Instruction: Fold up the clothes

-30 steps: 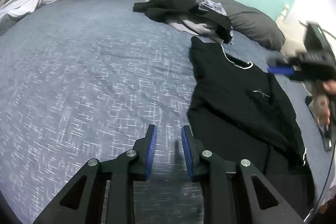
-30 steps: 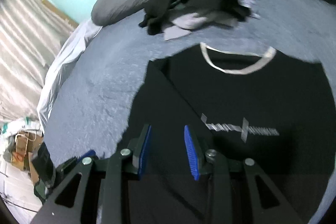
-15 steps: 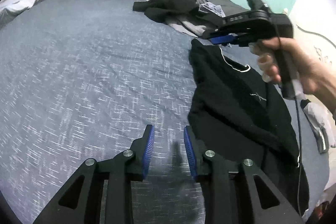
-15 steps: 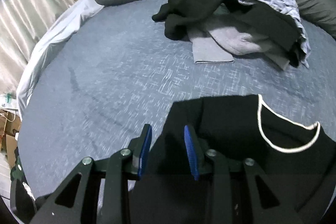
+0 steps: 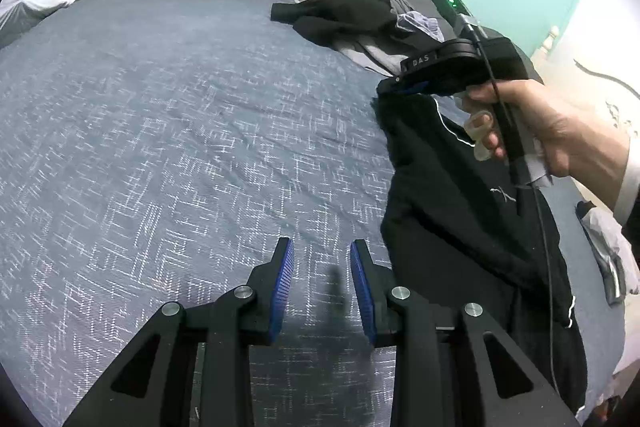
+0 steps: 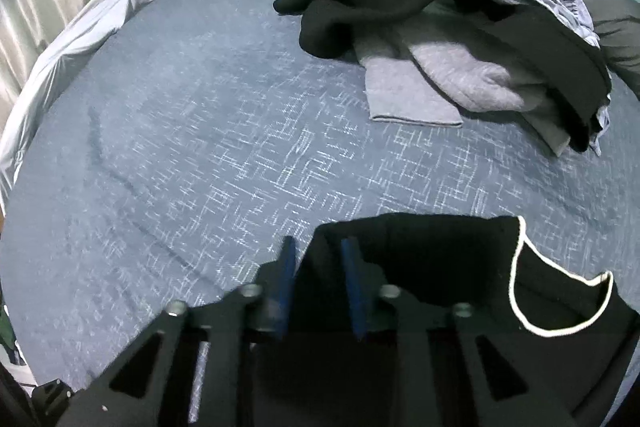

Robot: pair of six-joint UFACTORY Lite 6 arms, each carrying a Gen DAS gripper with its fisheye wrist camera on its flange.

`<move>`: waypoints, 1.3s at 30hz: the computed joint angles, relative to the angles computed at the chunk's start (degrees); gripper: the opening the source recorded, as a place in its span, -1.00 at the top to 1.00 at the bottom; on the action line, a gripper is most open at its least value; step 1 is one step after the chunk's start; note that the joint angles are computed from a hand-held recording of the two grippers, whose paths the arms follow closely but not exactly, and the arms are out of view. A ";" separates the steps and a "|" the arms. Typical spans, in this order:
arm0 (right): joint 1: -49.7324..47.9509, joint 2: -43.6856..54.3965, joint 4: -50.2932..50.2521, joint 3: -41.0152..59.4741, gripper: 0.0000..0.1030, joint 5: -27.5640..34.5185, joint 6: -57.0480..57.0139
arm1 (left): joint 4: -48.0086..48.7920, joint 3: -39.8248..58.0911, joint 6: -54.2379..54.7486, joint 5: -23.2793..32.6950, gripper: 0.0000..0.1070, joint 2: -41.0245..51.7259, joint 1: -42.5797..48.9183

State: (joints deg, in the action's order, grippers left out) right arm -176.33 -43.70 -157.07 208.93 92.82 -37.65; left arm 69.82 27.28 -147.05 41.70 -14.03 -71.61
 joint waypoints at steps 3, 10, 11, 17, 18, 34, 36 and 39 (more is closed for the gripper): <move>0.21 -0.37 0.25 -0.08 0.89 -0.43 -0.77 | 0.34 0.00 -0.32 -0.17 0.40 0.20 0.06; 0.44 -1.96 3.64 -2.76 0.96 -1.06 0.30 | 0.48 -0.35 -0.99 -0.21 0.40 0.29 -0.02; 0.54 -2.28 3.72 -2.92 0.96 -1.66 0.59 | 0.55 -0.57 -1.14 -0.37 0.40 0.16 0.12; 0.78 -3.85 5.97 -3.62 0.97 -2.97 2.24 | 0.34 -0.79 -1.39 0.10 0.40 -0.26 -0.17; 0.93 -4.24 6.20 -4.02 0.97 -2.79 2.51 | 0.28 -0.73 -1.30 0.06 0.40 -0.20 -0.20; -0.92 -1.12 10.87 -2.67 0.93 1.33 -0.62 | 0.85 -1.02 -2.20 -0.20 0.40 -0.69 -0.14; -0.59 -1.52 7.48 -1.33 0.93 1.48 -1.28 | 1.21 -0.86 -2.63 -0.21 0.40 -0.25 -0.21; -0.88 -3.27 5.69 -0.22 0.93 0.18 0.39 | 1.15 -0.94 -2.35 -0.40 0.40 -0.18 -0.15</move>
State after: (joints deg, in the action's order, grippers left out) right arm -177.21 -46.98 -151.38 208.71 93.00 -37.26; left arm 70.98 26.34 -149.40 41.30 -14.21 -71.76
